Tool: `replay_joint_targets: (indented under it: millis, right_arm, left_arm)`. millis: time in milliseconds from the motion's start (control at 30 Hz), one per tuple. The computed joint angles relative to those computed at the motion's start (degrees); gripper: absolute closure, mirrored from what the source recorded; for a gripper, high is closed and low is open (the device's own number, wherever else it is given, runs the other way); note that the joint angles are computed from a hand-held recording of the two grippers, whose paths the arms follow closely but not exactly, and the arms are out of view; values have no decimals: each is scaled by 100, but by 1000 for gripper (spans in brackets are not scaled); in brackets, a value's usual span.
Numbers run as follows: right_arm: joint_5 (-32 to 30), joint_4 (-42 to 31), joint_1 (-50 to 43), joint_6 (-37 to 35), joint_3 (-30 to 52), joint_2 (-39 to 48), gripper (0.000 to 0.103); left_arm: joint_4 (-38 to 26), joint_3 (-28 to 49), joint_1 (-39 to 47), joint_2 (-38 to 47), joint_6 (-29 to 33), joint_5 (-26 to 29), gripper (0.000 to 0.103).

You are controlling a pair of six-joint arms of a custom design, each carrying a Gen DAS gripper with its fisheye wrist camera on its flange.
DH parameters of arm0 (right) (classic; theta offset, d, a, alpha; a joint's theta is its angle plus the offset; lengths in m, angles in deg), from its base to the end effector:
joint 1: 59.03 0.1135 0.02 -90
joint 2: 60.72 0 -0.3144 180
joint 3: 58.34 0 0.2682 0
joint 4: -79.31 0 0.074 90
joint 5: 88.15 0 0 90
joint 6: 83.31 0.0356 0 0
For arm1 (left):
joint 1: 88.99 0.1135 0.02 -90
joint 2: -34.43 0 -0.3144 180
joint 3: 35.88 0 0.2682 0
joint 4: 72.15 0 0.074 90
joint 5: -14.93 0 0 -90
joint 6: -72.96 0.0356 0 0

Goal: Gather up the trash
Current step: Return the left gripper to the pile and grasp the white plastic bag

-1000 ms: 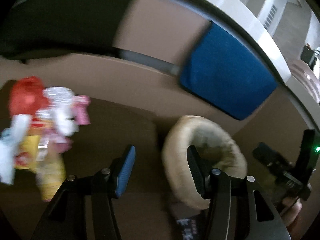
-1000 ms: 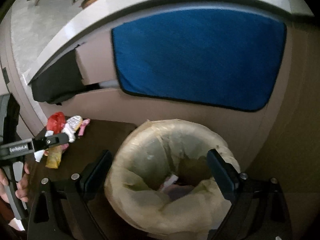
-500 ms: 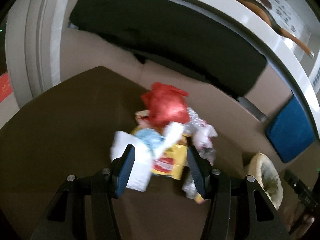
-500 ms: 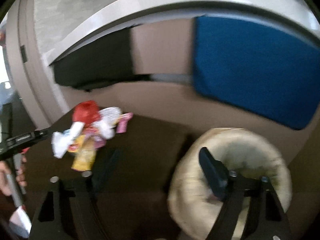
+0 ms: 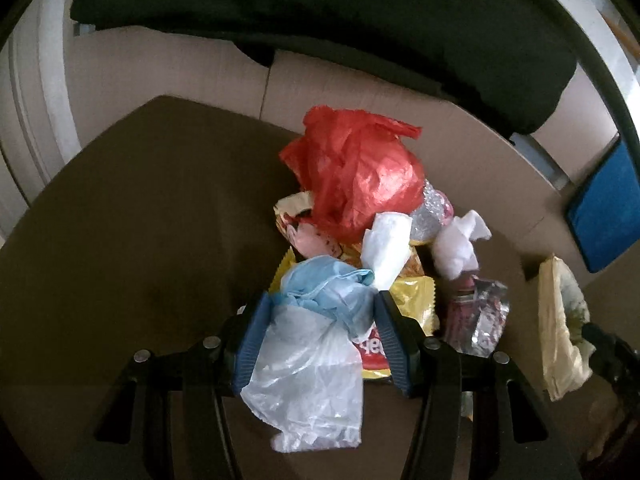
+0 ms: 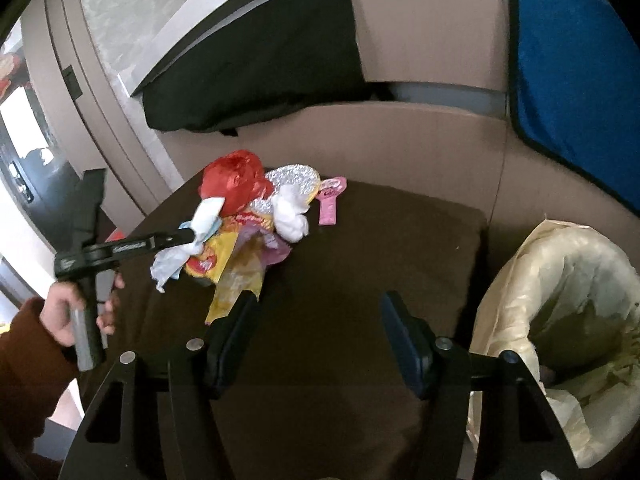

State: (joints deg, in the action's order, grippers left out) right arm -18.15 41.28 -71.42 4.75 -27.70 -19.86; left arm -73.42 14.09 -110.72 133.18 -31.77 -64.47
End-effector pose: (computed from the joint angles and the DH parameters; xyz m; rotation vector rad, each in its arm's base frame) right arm 0.1176 -0.0134 0.1914 0.0569 2.3673 0.3010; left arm 0.2898 -0.1225 0.1390 0.2357 2.4794 -0.5024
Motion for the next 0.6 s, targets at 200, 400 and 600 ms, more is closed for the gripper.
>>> replay_joint_targets:
  millis: [200, 400, 600]
  right_arm:
    - [167, 234, 336, 73, -133, 299, 42]
    - [412, 666, 976, 543, -318, 571, 42]
    - [706, 1144, 1756, 1035, -382, 763, 41]
  left_arm:
    - [-62, 75, -174, 39, -255, -372, 48]
    - [-75, -65, -181, -189, -400, -423, 57]
    - [-1, -999, -74, -1541, -641, -142, 63]
